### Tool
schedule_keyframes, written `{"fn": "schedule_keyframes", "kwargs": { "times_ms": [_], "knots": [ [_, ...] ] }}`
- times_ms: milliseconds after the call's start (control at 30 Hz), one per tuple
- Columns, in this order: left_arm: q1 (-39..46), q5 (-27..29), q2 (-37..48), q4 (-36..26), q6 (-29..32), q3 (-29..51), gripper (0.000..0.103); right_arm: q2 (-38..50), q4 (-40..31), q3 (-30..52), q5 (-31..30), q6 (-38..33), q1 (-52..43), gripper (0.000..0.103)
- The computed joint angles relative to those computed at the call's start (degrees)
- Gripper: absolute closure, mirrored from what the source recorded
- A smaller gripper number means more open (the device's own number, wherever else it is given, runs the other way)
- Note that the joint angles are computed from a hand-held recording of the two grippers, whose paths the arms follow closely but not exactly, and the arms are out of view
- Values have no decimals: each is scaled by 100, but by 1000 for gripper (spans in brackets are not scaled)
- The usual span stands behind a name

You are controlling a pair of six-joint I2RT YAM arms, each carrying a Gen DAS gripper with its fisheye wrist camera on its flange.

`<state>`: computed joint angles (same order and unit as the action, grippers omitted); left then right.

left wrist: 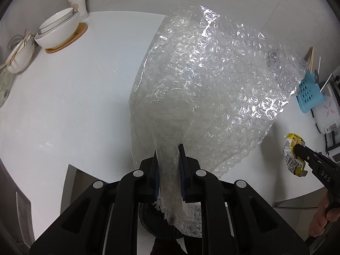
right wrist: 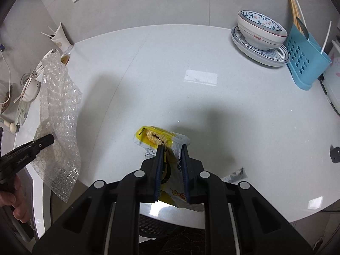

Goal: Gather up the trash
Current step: 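Carry the bubble wrap and yellow snack bag down over the trash bin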

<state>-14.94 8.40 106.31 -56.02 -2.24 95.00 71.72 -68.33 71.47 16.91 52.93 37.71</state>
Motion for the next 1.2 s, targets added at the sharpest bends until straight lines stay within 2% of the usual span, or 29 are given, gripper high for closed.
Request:
{"fn": "schedule_keyframes", "kwargs": {
  "times_ms": [333, 567, 767, 1033, 1200],
  "knots": [
    [399, 260, -171, 202, 451, -472, 90, -155, -586, 38, 592, 1438, 1381, 88],
    [728, 447, -380, 436, 780, -1021, 90, 60, -905, 65, 1039, 2693, 2673, 88],
    [980, 562, -502, 590, 968, -1358, 90, 292, -1043, 61, 1152, 3586, 3576, 88],
    [1283, 571, -250, 785, 1123, -1438, 90, 609, -1094, 163, 1262, 4274, 4347, 88],
    [1411, 504, 110, 961, 1190, -1438, 90, 827, -869, 78, 1238, 4371, 4614, 88]
  ]
}}
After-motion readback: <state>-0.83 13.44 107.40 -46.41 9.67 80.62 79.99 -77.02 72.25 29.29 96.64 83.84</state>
